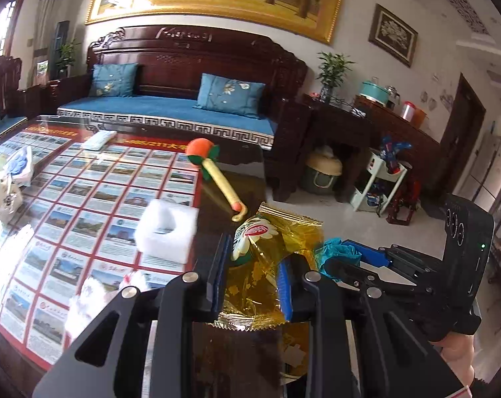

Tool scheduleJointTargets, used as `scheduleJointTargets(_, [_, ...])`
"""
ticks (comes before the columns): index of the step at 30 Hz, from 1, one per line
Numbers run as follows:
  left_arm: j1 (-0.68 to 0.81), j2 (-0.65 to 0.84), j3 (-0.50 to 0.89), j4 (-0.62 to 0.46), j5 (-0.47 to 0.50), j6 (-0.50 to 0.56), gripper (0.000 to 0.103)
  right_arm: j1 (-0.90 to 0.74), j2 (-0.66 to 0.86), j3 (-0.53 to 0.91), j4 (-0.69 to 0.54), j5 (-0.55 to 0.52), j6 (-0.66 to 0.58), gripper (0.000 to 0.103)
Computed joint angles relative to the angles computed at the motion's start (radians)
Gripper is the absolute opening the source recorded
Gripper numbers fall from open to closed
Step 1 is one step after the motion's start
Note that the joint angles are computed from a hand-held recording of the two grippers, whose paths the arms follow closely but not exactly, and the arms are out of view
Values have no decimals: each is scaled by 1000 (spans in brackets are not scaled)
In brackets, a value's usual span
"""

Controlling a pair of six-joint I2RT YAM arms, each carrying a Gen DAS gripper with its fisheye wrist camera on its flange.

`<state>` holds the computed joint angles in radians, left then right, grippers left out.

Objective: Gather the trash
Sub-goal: 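Carry the snack bag and teal cloth over the bucket and open both tools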

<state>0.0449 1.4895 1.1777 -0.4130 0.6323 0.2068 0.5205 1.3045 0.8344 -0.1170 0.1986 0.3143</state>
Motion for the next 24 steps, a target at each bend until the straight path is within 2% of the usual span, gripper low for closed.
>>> scheduleJointTargets(8, [-282, 82, -57, 105, -150, -84, 26, -123, -186, -194, -39, -9, -19, 41])
scheduleJointTargets(13, [-420, 233, -23, 146, -214, -140, 26, -286, -277, -324, -51, -87, -42, 41])
scheduleJointTargets(16, [-477, 346, 38, 134, -200, -174, 26, -362, -292, -382, -43, -127, -55, 41])
scheduleJointTargets(22, [-567, 526, 138, 136, -259, -213, 27, -481, -241, -463, 30, -199, -93, 41])
scheduleJointTargets(24, [-589, 571, 180, 112, -293, -218, 38, -507, -204, -480, 66, -216, -103, 41])
